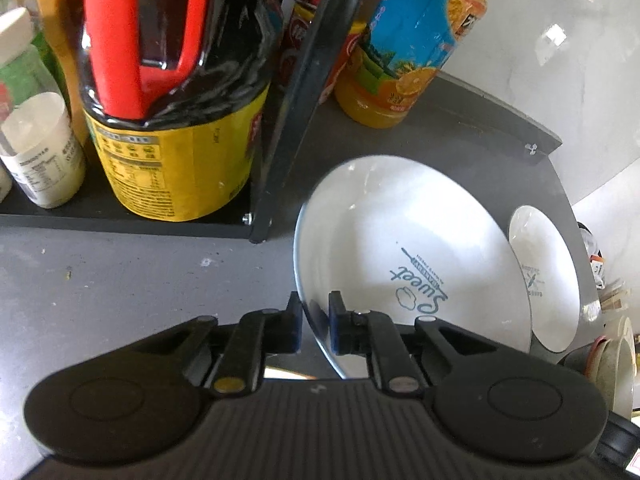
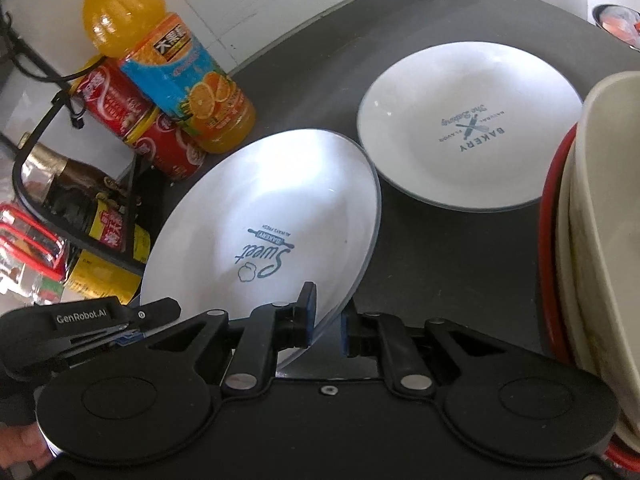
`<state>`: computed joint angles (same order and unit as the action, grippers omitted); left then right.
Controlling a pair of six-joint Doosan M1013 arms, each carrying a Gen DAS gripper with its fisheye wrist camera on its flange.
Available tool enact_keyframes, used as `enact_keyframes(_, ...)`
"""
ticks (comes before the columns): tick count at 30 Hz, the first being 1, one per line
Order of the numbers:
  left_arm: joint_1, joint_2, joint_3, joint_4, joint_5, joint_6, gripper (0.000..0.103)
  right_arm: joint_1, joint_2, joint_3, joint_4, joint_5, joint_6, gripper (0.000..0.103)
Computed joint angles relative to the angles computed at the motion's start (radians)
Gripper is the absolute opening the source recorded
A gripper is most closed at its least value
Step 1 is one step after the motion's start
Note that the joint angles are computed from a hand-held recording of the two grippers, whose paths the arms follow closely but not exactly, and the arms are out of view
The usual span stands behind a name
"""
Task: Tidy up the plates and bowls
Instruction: 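Lift the 'Sweet' plate with both grippers over the gold-rimmed plate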
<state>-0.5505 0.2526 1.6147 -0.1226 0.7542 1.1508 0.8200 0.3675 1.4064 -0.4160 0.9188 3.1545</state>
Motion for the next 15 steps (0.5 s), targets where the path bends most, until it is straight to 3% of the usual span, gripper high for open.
enact_keyframes(15,0.0,-0.07,0.046,0.03,-0.036,-0.025,0.01,0.034,-0.024,-0.003,-0.045,-0.009,-0.026,0.011)
